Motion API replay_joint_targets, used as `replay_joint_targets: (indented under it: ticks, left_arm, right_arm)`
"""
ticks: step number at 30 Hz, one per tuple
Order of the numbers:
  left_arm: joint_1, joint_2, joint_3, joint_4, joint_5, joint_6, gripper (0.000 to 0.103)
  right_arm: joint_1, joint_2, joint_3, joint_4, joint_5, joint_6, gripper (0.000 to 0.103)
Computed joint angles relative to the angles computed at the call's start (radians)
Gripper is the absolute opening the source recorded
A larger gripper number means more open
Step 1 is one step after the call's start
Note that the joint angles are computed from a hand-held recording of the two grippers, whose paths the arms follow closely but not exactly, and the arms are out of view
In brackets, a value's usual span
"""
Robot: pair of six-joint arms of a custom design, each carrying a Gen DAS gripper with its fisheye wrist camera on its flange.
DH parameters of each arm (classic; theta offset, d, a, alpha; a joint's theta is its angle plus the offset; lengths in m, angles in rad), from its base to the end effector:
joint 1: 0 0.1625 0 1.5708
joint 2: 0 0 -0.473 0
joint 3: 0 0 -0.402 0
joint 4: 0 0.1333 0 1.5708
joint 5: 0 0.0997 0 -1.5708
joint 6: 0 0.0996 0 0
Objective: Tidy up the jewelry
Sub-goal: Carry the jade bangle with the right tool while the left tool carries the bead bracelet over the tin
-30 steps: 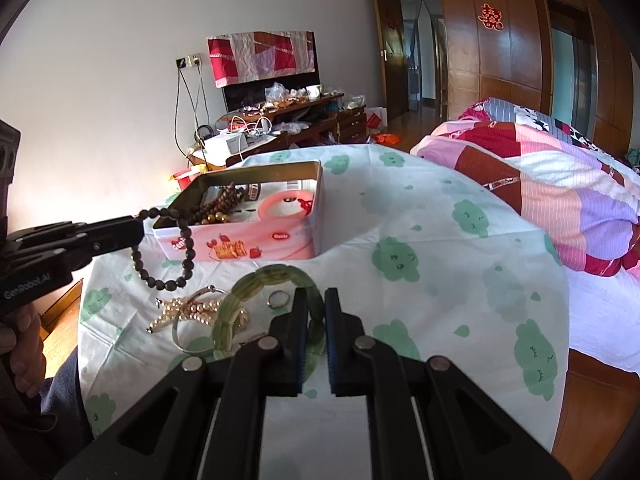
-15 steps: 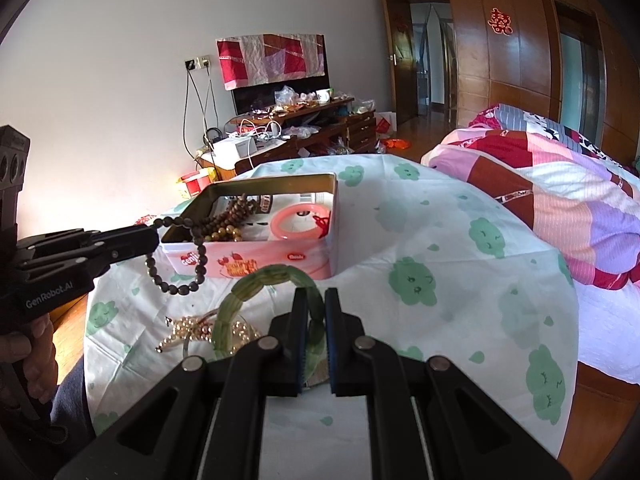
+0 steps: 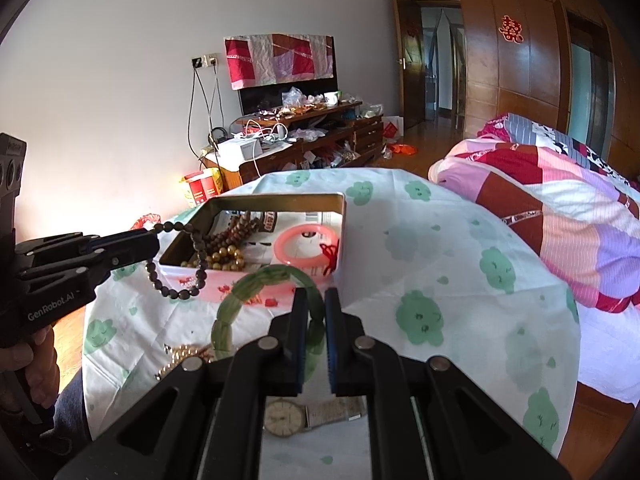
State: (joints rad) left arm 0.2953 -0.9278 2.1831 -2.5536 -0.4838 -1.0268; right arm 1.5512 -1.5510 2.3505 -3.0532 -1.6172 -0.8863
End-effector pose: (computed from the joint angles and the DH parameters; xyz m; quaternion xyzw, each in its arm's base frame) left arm -0.4062 -0.3550 0.0874 0.1749 0.8327 -0.4205 0.3149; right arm 0.1202 -0.4321 0.3329 0.3885 -0.8582 0.2914 0.1662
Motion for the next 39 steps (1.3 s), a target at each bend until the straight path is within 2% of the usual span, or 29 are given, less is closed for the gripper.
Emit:
replay_joint_targets:
  ticks: [8,25,39]
  left_arm:
    - [0.010,-0.003,-0.013,0.031,0.035,0.008,0.008]
    - [0.065,-0.008,-0.039,0.010,0.077,0.084,0.009]
    - [0.131,0.021,-0.071,-0.026,0.066,0.137,0.009]
  right_arm:
    - [0.026,0.025,-0.029,-0.003,-0.005,0.002,0.010]
    - [0.074,0.108,-0.111,0.018,-0.033,0.005,0.010]
    - [0.106,0.213,-0.172,0.014,-0.078,0.035,0.010]
